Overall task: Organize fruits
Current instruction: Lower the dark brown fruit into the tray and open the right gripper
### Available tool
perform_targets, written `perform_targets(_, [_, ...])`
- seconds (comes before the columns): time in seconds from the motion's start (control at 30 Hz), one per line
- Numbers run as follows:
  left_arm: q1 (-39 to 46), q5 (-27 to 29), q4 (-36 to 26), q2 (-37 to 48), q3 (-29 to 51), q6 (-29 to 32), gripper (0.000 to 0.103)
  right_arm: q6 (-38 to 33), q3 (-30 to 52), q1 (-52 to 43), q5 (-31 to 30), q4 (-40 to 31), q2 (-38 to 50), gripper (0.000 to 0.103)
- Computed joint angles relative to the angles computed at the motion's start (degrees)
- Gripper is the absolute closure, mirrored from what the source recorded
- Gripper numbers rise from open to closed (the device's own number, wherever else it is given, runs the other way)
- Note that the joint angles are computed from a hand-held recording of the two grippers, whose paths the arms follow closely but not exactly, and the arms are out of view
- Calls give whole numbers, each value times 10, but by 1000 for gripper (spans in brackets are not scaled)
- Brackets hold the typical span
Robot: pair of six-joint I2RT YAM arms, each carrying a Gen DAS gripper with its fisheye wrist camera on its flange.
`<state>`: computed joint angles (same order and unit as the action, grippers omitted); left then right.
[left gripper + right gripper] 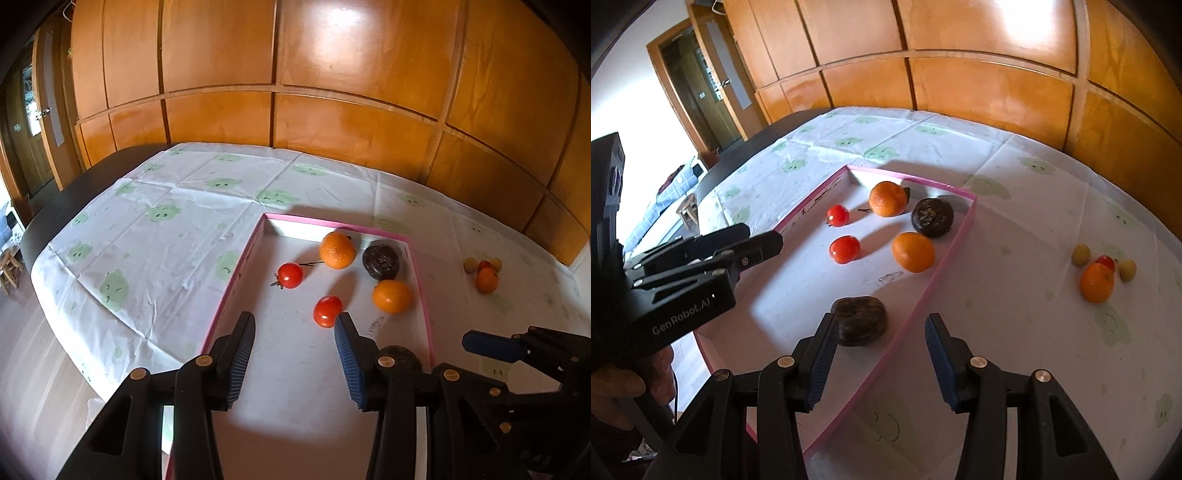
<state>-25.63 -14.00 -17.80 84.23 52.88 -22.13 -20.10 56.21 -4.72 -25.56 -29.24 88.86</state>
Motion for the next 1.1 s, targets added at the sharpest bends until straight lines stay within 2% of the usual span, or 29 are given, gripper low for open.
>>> perform_targets(0.6, [-52,-15,-14,21,29,9,57,-50,26,-102,2,-11,0,54])
perform_targets(1.1, [-89,-15,-24,50,53,13,57,-111,118,-260,33,-27,69,54])
